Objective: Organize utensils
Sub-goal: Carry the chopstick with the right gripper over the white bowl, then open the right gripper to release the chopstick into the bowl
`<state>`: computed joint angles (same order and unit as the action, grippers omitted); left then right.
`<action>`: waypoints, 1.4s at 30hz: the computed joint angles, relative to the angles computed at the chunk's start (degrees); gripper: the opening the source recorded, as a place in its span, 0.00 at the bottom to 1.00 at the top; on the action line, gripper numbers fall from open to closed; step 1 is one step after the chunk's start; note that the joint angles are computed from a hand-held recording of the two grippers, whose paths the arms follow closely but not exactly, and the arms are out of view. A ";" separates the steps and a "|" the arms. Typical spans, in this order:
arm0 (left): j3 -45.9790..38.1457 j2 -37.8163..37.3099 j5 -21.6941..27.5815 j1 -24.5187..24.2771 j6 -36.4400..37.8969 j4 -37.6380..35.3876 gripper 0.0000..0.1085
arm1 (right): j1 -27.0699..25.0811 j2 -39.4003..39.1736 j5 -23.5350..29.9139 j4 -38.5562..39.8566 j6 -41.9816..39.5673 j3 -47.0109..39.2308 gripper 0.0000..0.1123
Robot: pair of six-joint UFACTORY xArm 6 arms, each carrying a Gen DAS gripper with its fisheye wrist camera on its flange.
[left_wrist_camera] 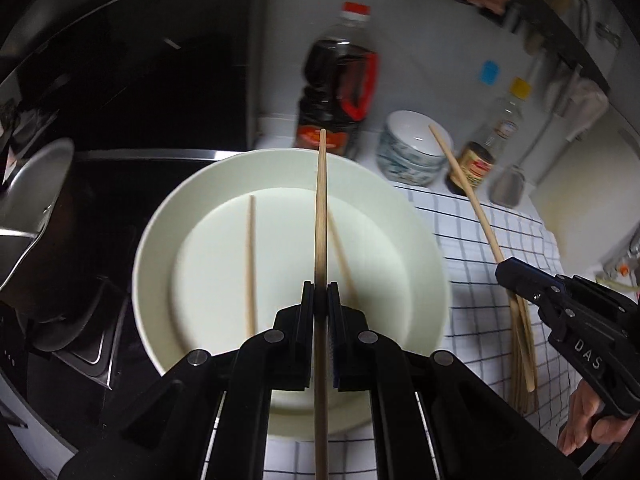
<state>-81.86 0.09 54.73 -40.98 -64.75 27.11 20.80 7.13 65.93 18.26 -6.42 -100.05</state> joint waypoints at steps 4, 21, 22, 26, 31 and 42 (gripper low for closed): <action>4.29 -2.09 -2.12 3.07 0.37 -1.24 0.07 | 3.60 7.68 3.08 0.07 1.37 -8.98 0.06; 10.06 -0.03 -10.03 9.71 8.03 -10.27 0.07 | 7.78 25.10 14.78 -1.93 11.92 -27.14 0.06; 10.04 0.26 -10.15 9.89 8.49 -10.69 0.07 | 7.79 25.16 14.85 -2.06 12.20 -26.97 0.06; 9.82 1.29 -10.25 10.34 9.86 -12.25 0.07 | 8.01 25.52 15.00 -3.06 12.94 -26.55 0.06; 10.10 1.60 -9.99 10.44 10.29 -12.55 0.07 | 8.02 25.09 14.38 -3.86 13.11 -25.19 0.06; 9.89 -0.59 -7.33 9.67 6.47 -7.61 0.49 | 8.20 20.90 11.49 -6.82 13.15 -20.65 0.10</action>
<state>-71.97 -0.50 47.40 -31.31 -58.28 19.50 29.00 28.02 77.43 11.44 6.73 -120.70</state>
